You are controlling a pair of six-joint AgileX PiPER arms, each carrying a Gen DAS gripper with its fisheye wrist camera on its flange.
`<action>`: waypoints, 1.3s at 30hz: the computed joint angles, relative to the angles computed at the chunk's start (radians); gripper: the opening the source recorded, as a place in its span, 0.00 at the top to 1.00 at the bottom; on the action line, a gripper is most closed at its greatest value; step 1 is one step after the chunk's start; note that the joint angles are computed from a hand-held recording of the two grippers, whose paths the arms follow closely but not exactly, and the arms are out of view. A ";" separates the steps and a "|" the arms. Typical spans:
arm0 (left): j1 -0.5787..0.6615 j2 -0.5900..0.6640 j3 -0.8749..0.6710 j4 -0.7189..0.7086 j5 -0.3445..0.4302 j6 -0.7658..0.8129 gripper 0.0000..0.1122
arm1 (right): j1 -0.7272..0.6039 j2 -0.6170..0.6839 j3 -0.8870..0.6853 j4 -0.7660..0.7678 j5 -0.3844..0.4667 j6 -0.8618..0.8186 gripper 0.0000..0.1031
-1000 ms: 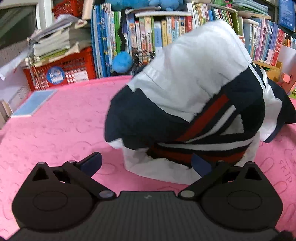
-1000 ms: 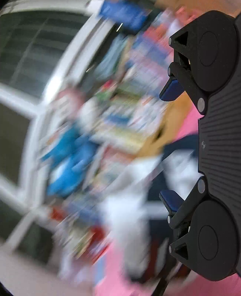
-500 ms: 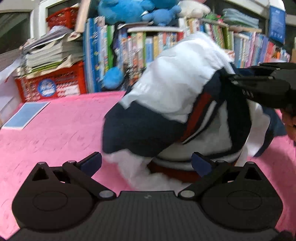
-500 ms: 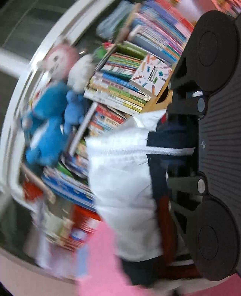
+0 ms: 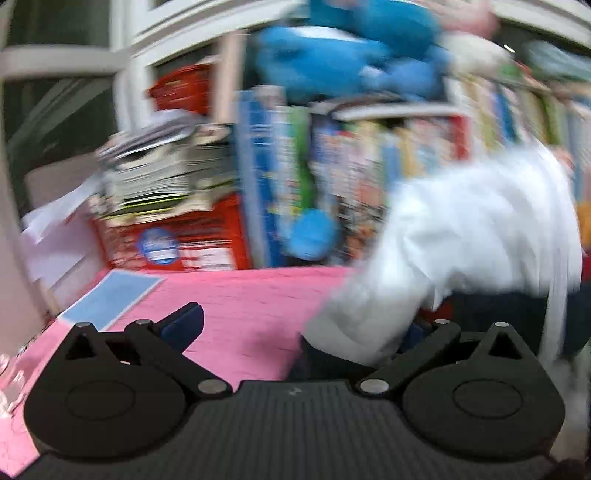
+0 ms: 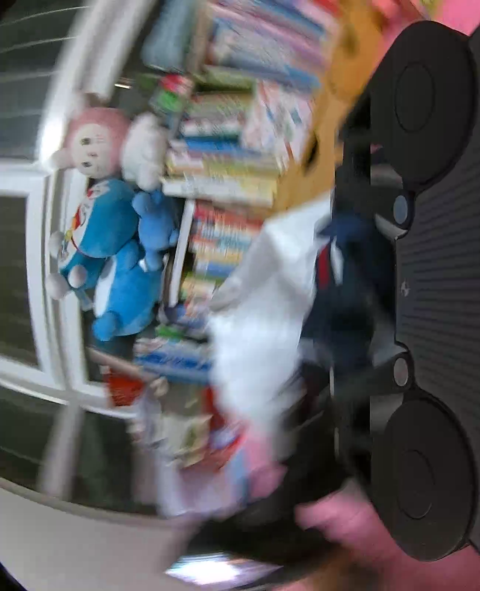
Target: Fold clothes
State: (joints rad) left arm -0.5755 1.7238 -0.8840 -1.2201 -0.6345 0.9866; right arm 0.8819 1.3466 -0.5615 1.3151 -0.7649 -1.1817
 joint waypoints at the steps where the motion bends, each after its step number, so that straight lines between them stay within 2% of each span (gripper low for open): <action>1: 0.030 -0.015 0.008 0.005 0.018 -0.002 0.08 | 0.036 0.042 -0.003 0.016 -0.063 -0.039 0.17; 5: 0.098 -0.067 0.061 0.087 0.072 -0.042 0.08 | 0.081 0.240 -0.096 0.043 -0.185 -0.182 0.16; 8: 0.146 -0.115 0.140 0.304 0.109 -0.202 0.08 | 0.079 0.410 -0.225 0.054 -0.252 -0.315 0.13; 9: 0.170 -0.145 0.170 0.404 0.146 -0.276 0.08 | 0.064 0.436 -0.259 0.069 -0.241 -0.336 0.20; 10: 0.193 -0.186 0.200 0.504 0.193 -0.346 0.08 | 0.050 0.463 -0.295 0.086 -0.231 -0.360 0.43; 11: 0.201 -0.230 0.238 0.604 0.220 -0.421 0.08 | 0.035 0.472 -0.321 0.105 -0.213 -0.361 0.59; 12: 0.193 -0.267 0.285 0.704 0.210 -0.498 0.08 | 0.019 0.445 -0.328 0.131 -0.176 -0.322 0.80; 14: 0.171 -0.324 0.371 0.904 0.171 -0.646 0.08 | -0.012 0.346 -0.298 0.130 -0.081 -0.181 0.87; 16: 0.120 -0.351 0.421 1.009 0.143 -0.680 0.08 | -0.024 0.235 -0.246 0.085 -0.017 -0.052 0.92; 18: 0.014 -0.333 0.445 0.954 0.076 -0.553 0.08 | -0.052 0.116 -0.204 0.042 0.089 0.060 0.92; 20: -0.102 -0.244 0.417 0.767 -0.049 -0.353 0.08 | -0.095 0.015 -0.182 0.007 0.219 0.147 0.92; 21: -0.145 -0.195 0.375 0.667 -0.076 -0.267 0.08 | -0.109 -0.034 -0.162 -0.025 0.273 0.204 0.92; 24: -0.158 -0.096 0.238 0.483 -0.054 -0.148 0.08 | -0.136 -0.163 -0.105 -0.114 0.395 0.345 0.92; 26: -0.155 -0.046 0.179 0.333 -0.125 -0.061 0.08 | -0.134 -0.229 -0.078 -0.075 0.419 0.309 0.92; 27: -0.136 -0.036 0.161 0.292 -0.141 -0.044 0.08 | -0.107 -0.259 -0.060 -0.013 0.391 0.244 0.92; 30: -0.035 -0.095 0.175 0.274 -0.107 -0.077 0.08 | -0.013 -0.320 -0.010 0.193 0.235 0.022 0.92; 32: 0.015 -0.157 0.205 0.228 -0.113 -0.046 0.08 | 0.055 -0.301 0.013 0.265 0.093 -0.026 0.92; 34: 0.044 -0.202 0.238 0.179 -0.189 -0.005 0.08 | 0.099 -0.246 0.029 0.285 -0.014 -0.008 0.93; 35: 0.064 -0.224 0.248 0.158 -0.205 0.024 0.08 | 0.135 -0.203 0.030 0.302 -0.098 0.003 0.93; 36: 0.097 -0.253 0.264 0.168 -0.182 0.020 0.08 | 0.156 -0.168 0.032 0.316 -0.153 0.011 0.93; 37: 0.139 -0.291 0.281 0.184 -0.121 0.012 0.08 | 0.163 -0.151 0.041 0.320 -0.168 0.025 0.93; 38: 0.185 -0.328 0.299 0.230 -0.052 -0.020 0.08 | 0.166 -0.146 0.056 0.310 -0.157 0.051 0.93; 39: 0.202 -0.351 0.317 0.266 -0.020 -0.041 0.08 | 0.177 -0.140 0.073 0.287 -0.150 0.084 0.92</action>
